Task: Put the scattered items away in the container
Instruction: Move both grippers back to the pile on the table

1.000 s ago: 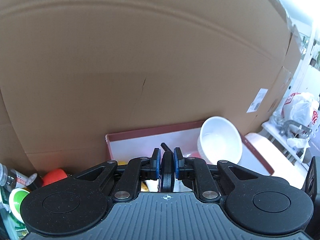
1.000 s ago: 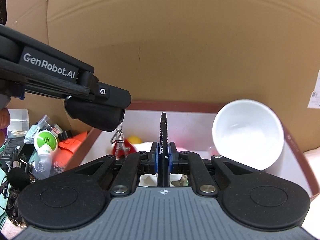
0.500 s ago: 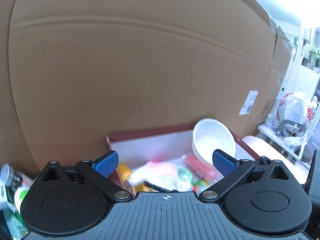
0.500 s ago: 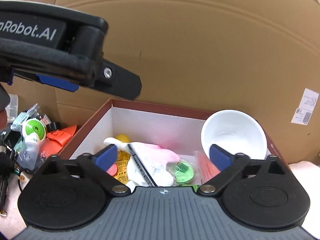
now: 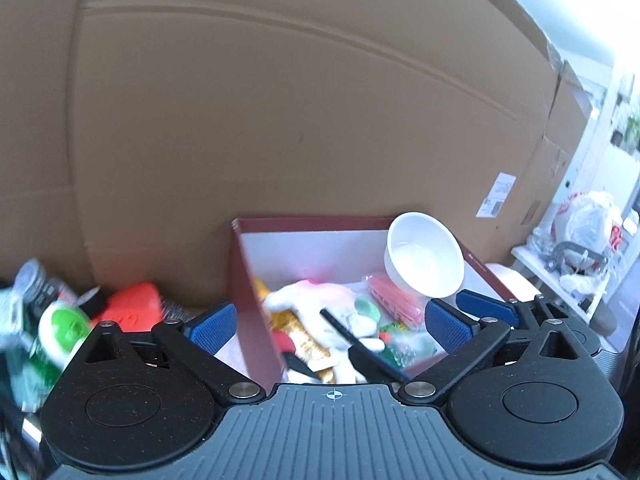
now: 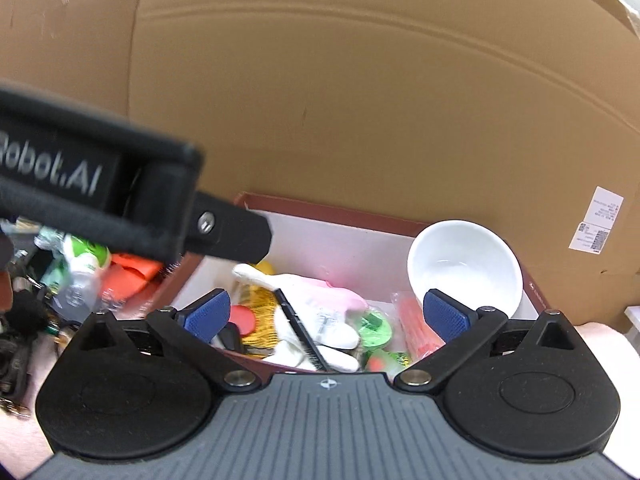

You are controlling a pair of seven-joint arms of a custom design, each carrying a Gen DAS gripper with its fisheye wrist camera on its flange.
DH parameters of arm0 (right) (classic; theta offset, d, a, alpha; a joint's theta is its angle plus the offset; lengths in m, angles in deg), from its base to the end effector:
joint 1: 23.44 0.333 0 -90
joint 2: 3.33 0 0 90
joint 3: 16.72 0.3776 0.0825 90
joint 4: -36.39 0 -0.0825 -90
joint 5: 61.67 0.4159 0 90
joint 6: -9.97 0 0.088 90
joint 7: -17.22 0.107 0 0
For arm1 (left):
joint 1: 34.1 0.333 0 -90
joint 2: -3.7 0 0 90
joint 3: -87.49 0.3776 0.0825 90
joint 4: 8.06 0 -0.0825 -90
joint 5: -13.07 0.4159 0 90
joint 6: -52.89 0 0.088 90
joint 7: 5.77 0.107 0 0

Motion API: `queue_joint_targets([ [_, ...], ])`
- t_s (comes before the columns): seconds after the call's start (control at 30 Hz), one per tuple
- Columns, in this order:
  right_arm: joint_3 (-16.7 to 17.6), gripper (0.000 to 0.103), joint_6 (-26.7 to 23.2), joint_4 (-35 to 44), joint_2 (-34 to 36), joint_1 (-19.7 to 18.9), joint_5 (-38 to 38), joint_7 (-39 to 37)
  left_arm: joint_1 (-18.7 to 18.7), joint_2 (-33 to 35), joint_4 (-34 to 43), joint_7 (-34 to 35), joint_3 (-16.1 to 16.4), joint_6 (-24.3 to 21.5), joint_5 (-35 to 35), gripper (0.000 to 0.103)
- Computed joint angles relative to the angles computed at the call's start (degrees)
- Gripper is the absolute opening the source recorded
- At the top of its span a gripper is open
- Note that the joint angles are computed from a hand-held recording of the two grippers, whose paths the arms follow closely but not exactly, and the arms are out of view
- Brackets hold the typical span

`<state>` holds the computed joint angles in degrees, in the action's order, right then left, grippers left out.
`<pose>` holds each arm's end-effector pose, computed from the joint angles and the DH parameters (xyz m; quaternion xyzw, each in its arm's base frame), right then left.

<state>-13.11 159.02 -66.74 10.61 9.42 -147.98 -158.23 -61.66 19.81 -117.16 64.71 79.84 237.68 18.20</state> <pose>0.5543 0.4302 0.5032 -0.6407 0.5505 -0.3918 0.3646 0.5793 -0.4063 0.5237 -0.5003 0.7083 -0.4733 0.1549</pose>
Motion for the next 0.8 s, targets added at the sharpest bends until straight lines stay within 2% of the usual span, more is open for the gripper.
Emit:
queue_joint_targets([
  [0.03, -0.1, 0.102, 0.7, -0.7, -0.6, 0.2, -1.8, 2.3, -3.3, -1.2, -2.3, -1.6, 3.7, 1.8, 0.0, 0.103],
  [0.13, 0.7, 0.102, 2.7, -3.2, -2.7, 0.2, -7.2, 9.3, -9.4, -4.2, -9.3, -2.2, 9.7, 6.0, -3.1, 0.103],
  [0.2, 1.6, 0.103, 3.7, -3.8, -2.8, -0.2, -9.9, 13.2, -14.2, -5.8, -14.0, -0.7, 13.9, 9.8, -8.4, 0.103],
  [0.33, 3.4, 0.103, 5.0, -4.6, -2.6, 0.0, -10.9, 14.0, -19.4, -9.1, -21.5, 7.0, 17.1, 14.3, -19.9, 0.103],
  [0.4, 4.2, 0.103, 5.0, -4.8, -2.4, 0.7, -10.8, 13.5, -20.1, -10.6, -24.9, 10.7, 17.1, 16.4, -24.1, 0.103],
  [0.5, 4.8, 0.103, 6.7, -4.1, -1.1, 1.6, -10.4, 11.8, -18.9, -13.0, -29.5, 13.1, 15.6, 18.3, -28.2, 0.103],
  [0.6, 5.0, 0.103, 9.9, -2.6, 1.0, 2.2, -9.5, 10.7, -18.3, -14.7, -33.0, 21.1, 14.2, 20.8, -38.0, 0.103],
  [0.7, 4.6, 0.103, 11.6, -1.0, 3.0, 3.2, -6.1, 7.7, -16.9, -15.6, -33.8, 29.8, 12.3, 21.2, -48.3, 0.103],
  [0.73, 4.3, 0.103, 12.1, -0.4, 3.6, 3.6, -5.1, 7.0, -16.1, -15.7, -34.1, 30.6, 11.8, 21.3, -49.6, 0.103],
  [0.8, 3.6, 0.102, 13.2, 0.7, 4.9, 4.3, -2.9, 5.6, -13.9, -16.1, -35.1, 28.2, 11.2, 21.1, -47.2, 0.102],
])
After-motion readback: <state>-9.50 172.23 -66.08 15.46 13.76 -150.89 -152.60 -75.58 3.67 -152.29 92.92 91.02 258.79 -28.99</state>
